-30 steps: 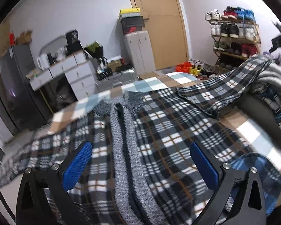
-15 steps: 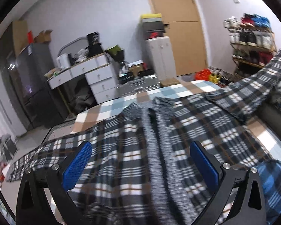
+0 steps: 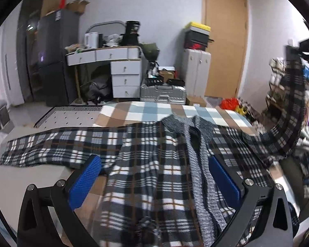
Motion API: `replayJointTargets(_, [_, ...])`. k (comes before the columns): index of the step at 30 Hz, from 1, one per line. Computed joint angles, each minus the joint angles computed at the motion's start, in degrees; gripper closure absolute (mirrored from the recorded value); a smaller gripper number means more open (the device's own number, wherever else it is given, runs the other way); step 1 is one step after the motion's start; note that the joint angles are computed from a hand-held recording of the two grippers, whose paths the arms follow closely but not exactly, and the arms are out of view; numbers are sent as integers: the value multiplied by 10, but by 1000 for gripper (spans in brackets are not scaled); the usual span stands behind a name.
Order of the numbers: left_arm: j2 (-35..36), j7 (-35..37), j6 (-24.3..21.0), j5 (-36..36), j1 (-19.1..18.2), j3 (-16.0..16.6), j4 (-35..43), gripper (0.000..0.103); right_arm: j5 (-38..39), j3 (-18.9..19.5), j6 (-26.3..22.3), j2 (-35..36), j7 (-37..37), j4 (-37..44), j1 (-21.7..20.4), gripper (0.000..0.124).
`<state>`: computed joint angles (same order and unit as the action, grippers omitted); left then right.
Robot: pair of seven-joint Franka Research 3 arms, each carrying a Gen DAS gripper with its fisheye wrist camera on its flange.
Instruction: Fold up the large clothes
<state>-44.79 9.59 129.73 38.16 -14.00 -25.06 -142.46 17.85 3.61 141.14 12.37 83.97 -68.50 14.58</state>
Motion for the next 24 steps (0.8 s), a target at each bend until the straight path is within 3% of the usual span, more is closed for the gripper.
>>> replayJointTargets(5, [-40,-14,6,1,-3,6,-24,1,69,65,-32,58,0,26,64,116])
replayJointTargets(11, [-110,-41,16,7,10,9,-66,1,241,139,-51,157,-11,29,102,115])
replayJointTargets(13, [-128,-55,21,11,21,5,-74,1,281,155,-78,192,-12,34,109,115])
replayJointTargets(16, [-163,-67,45,14,22,14,-98,1,271,145,-66,223,10,9,148,112])
replayJointTargets(18, [-176,-71,61,15,28,16,-108,1,268,147,-88,245,22,15,157,110])
replayJointTargets(20, [-183,-77,76,15,37,11,-112,1,258,135,-93,249,28,4,175,98])
replayJointTargets(21, [-186,-79,81,16,42,9,-113,1,258,148,-100,259,24,17,165,93])
replayJointTargets(22, [-192,-79,86,16,43,8,-117,1,275,163,-124,263,1,24,152,75])
replayJointTargets(23, [-194,-79,93,17,46,8,-120,1,288,174,-149,259,-28,26,138,48])
replayJointTargets(24, [-194,-76,98,17,48,9,-121,1,295,173,-160,249,-47,23,130,40])
